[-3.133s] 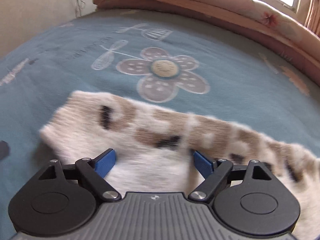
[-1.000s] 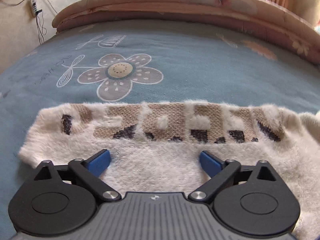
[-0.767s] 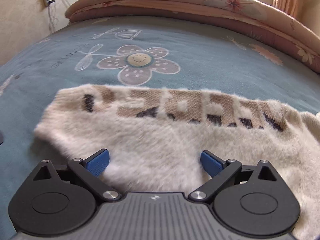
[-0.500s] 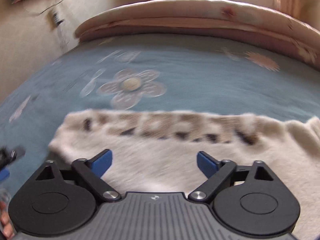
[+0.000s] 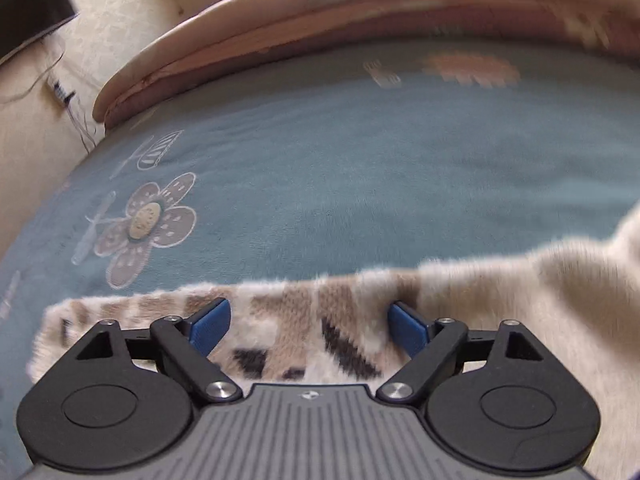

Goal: Fold clothes

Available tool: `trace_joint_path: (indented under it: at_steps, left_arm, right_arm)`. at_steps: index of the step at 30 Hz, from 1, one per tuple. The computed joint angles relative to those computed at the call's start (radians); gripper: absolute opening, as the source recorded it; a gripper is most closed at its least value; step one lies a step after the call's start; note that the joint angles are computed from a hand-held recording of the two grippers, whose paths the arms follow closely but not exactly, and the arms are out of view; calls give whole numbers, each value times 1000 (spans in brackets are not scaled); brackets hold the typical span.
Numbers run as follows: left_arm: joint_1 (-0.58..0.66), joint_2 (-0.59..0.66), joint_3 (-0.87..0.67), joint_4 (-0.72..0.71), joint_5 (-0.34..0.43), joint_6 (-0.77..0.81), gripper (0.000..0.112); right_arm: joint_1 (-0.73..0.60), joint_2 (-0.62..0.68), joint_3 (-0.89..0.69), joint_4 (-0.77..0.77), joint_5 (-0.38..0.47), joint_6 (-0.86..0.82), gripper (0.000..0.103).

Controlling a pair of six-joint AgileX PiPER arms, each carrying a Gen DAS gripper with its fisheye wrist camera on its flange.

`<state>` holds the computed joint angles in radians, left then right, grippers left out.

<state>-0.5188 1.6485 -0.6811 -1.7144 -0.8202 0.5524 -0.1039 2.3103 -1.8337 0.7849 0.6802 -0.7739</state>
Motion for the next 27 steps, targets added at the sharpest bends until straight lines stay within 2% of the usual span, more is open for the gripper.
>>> trace_joint_path:
  at_steps: [1,4,6,9,15,17,19,21,23,26,27]
  left_arm:
    - [-3,3,-4,-2,-3,9,96]
    - [-1,1,-1,-2,0,12,96]
    - [3,-4,6,3,6,-5,96]
    - [5,-10,14,7,10,-20,96]
    - [-4,-7,10,3,3,-12,96]
    - [-3,2,0,-6,-1,-3,96]
    - [1,9,-7,-9,5,-1,96]
    - [2,15,-15,-5,14,5,96]
    - [-4,19,-22,-4,14,21,96]
    - [-14,16,-22,-4,3,30,96]
    - [-14,13,-20,-5,2,27,96]
  right_arm:
    - [10,4,-1,0,-22,-26,95]
    - [-15,-12,-21,48,26,-38,94]
    - [-60,-50,10,134,51,-85,94]
    - [-106,-102,74,168,41,-148,94]
    - [-107,-53,55,141,19,-158,94]
    - [-82,10,-17,87,0,-77,95]
    - [-58,68,-84,36,-7,-12,103]
    - [-30,64,-76,-6,-58,-14,103]
    - [-27,50,-85,-52,-39,45,103]
    - [-71,-20,-31,21,44,27,100]
    - [-94,-58,16,77,84,-28,99]
